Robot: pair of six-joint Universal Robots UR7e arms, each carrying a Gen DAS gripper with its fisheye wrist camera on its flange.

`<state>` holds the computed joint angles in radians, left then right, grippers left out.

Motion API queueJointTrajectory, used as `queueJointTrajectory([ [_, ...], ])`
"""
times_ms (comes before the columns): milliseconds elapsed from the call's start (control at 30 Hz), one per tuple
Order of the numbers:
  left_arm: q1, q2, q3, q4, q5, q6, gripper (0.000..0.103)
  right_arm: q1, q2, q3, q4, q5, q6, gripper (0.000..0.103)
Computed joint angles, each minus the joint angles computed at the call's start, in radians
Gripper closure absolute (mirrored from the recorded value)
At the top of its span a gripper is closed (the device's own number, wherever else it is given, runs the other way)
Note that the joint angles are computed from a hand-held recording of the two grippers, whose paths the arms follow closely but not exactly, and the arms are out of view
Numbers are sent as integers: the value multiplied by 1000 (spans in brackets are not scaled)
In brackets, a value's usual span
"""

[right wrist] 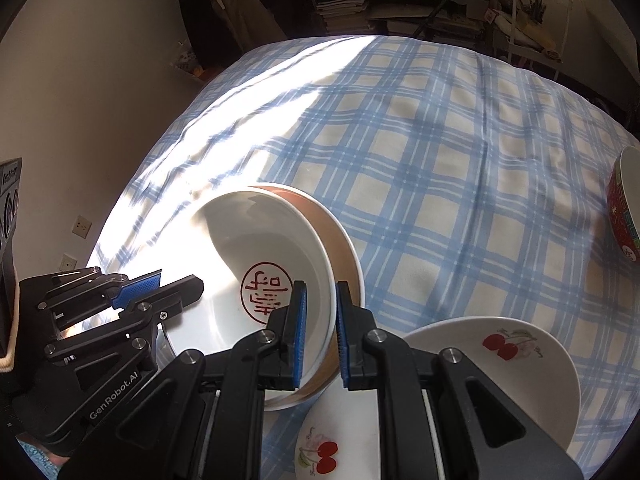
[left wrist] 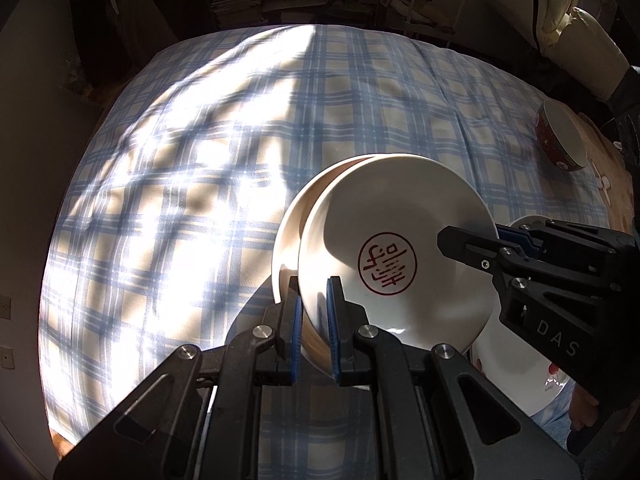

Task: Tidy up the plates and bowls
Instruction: 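Lower the seal bowl with both grippers into the plain white bowl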

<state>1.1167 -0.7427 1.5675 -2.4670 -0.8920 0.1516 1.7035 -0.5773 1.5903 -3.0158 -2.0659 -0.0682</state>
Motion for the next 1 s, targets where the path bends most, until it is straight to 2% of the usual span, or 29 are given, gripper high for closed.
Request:
queueJointTrajectory([
  [300,1,2,-5,-4,-12,8,92,-7,-1,-6,8,11,0,88],
  [500,4,-2,-6,0,-22,3,92,-1,2,-18,32,-16,-7,88],
  [733,-3,-3,16,-46,-3,39,92,-3,1,-13,20,-17,-24,88],
  [1000,0,-5,12,-45,-16,27,92,-15,-14,-9,40,25,-3,88],
])
